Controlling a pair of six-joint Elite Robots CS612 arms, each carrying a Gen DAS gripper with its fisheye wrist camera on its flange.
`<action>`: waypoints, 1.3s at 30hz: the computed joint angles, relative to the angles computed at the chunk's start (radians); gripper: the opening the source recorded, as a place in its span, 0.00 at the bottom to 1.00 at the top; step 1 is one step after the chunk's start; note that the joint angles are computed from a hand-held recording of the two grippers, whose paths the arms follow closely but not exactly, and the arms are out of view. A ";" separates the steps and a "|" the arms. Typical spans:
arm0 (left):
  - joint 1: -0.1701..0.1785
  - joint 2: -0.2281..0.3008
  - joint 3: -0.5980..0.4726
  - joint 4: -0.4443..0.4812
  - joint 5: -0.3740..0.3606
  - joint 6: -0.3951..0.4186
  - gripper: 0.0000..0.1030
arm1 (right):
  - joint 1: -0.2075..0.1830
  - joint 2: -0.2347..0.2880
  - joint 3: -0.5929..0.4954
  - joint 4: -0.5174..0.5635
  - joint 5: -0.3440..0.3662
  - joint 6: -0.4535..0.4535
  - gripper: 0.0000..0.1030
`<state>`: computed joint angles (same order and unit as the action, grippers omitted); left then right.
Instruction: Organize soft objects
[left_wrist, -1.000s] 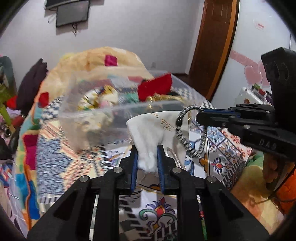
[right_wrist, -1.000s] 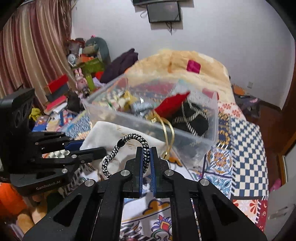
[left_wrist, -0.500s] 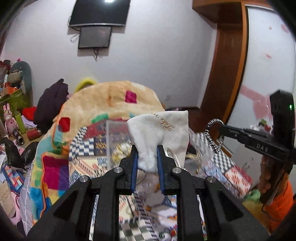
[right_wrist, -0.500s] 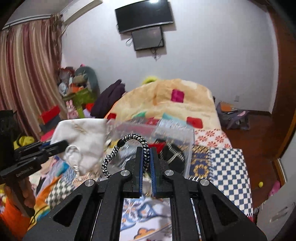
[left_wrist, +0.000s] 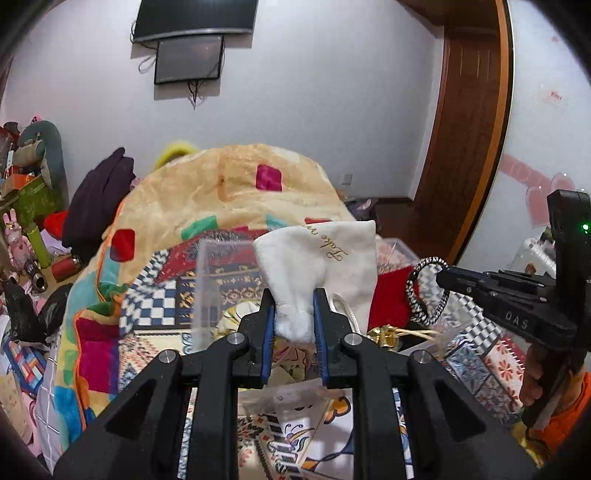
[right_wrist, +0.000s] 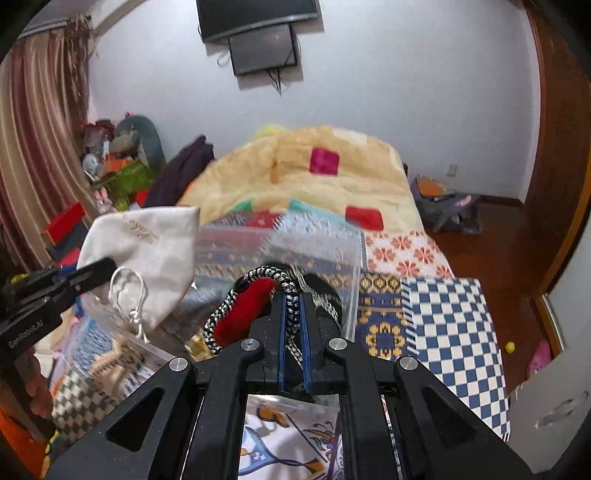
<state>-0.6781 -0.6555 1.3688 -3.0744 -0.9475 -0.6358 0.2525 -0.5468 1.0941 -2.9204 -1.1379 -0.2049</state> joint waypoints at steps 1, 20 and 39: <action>0.004 0.006 -0.008 0.011 -0.012 -0.001 0.18 | 0.001 0.001 0.000 0.009 -0.005 -0.007 0.06; -0.004 -0.009 0.004 0.029 -0.009 -0.002 0.52 | -0.003 -0.033 0.038 0.022 -0.001 -0.066 0.52; -0.120 -0.109 0.140 -0.330 0.229 0.204 0.95 | -0.034 -0.167 0.253 -0.372 0.174 0.060 0.78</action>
